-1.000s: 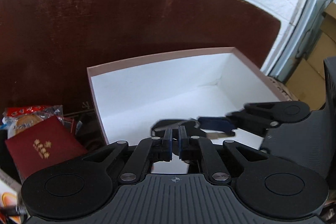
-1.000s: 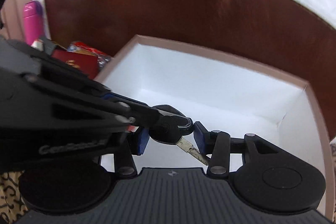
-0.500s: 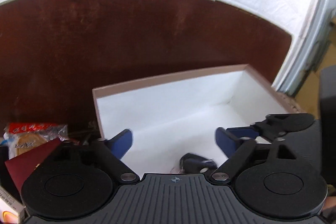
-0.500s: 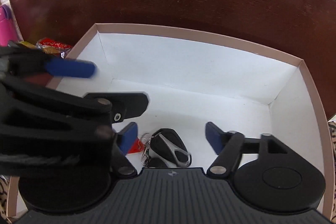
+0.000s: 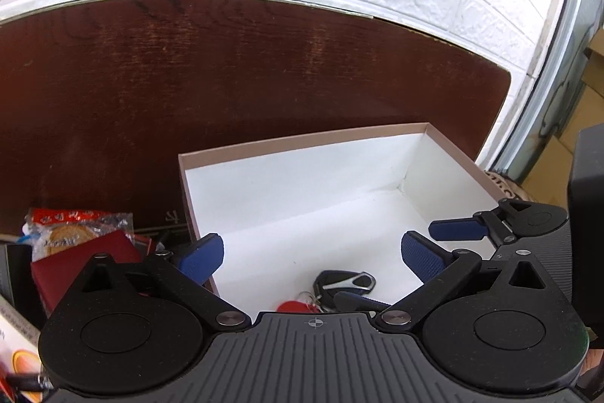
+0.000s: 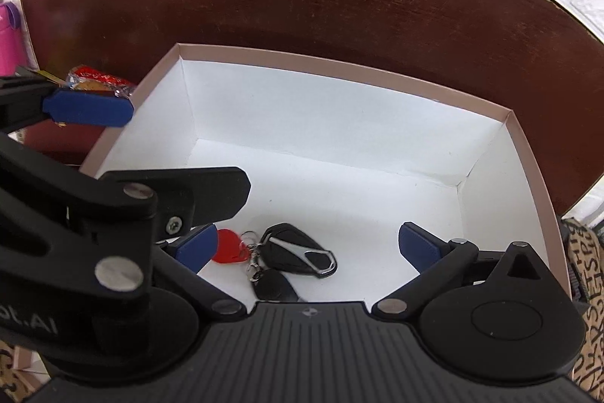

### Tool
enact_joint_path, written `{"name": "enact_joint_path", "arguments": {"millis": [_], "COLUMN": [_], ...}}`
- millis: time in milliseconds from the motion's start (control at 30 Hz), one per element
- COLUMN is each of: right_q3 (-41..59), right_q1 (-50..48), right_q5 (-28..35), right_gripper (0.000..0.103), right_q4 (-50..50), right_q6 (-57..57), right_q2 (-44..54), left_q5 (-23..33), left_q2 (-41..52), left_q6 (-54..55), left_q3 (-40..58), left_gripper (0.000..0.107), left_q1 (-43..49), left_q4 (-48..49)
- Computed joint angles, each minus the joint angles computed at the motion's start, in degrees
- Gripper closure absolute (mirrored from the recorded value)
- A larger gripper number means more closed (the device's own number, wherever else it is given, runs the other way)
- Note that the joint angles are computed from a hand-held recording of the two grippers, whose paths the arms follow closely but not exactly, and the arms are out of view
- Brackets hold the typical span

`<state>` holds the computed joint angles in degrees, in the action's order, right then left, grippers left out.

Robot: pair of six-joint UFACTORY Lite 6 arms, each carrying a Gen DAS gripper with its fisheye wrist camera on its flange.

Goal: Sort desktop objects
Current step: 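Open the left tool to drop the car keys into the box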

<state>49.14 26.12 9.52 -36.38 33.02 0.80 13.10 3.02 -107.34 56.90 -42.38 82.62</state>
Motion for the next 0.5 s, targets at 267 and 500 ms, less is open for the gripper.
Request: {"name": "enact_joint_path", "arguments": {"millis": [267, 500], "right_q3": [-4.19, -14.91], "right_q1": [3.54, 12.09], "right_q5": [2.23, 7.44], "right_gripper": [0.001, 0.001], "right_q4": [3.83, -17.87], "right_q6": [-0.16, 25.64], "right_q2": [-8.04, -23.37], "left_q5": [6.27, 19.96], "left_q2": [-7.02, -14.60], "left_q6": [8.54, 6.49], "left_q3": [-4.22, -8.37], "left_gripper": [0.004, 0.004], "left_q1": [-4.96, -16.24], "left_q4": [-12.04, -13.96]}}
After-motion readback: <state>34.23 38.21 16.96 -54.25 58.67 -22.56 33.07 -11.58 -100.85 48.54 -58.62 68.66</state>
